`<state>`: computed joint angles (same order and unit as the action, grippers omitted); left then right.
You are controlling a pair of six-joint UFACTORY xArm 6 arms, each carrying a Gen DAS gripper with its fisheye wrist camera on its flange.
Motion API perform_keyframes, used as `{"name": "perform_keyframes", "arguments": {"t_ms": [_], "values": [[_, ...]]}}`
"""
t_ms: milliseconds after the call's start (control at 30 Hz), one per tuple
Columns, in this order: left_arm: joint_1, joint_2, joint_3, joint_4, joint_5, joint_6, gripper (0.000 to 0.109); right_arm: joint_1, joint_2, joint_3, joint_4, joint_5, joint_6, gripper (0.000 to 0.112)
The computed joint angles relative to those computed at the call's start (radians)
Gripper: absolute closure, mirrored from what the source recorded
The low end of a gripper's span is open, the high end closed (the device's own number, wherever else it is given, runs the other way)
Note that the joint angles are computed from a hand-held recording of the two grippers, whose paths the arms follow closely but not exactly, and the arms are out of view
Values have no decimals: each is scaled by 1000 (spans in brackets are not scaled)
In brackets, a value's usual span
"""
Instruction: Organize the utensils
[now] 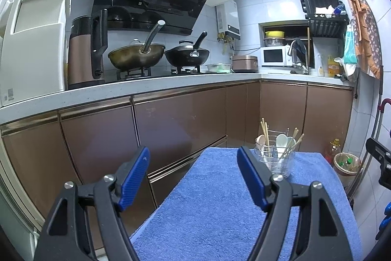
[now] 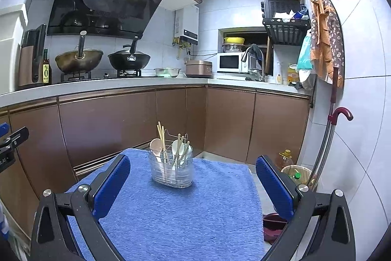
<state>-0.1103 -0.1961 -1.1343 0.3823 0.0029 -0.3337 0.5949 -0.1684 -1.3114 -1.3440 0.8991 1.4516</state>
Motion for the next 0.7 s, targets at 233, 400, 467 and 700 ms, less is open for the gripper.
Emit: {"name": "perform_keyframes", "arguments": {"t_ms": [233, 400, 467, 700], "values": [[8, -8, 6, 54, -1, -56, 35, 1, -3, 2, 0, 2, -2, 9], [5, -9, 8, 44, 1, -42, 35, 0, -2, 1, 1, 0, -2, 9], [5, -10, 8, 49, 0, -44, 35, 0, -2, 2, 2, 0, -2, 9], [8, -12, 8, 85, 5, -77, 35, -2, -3, 3, 3, -1, -3, 9]]}}
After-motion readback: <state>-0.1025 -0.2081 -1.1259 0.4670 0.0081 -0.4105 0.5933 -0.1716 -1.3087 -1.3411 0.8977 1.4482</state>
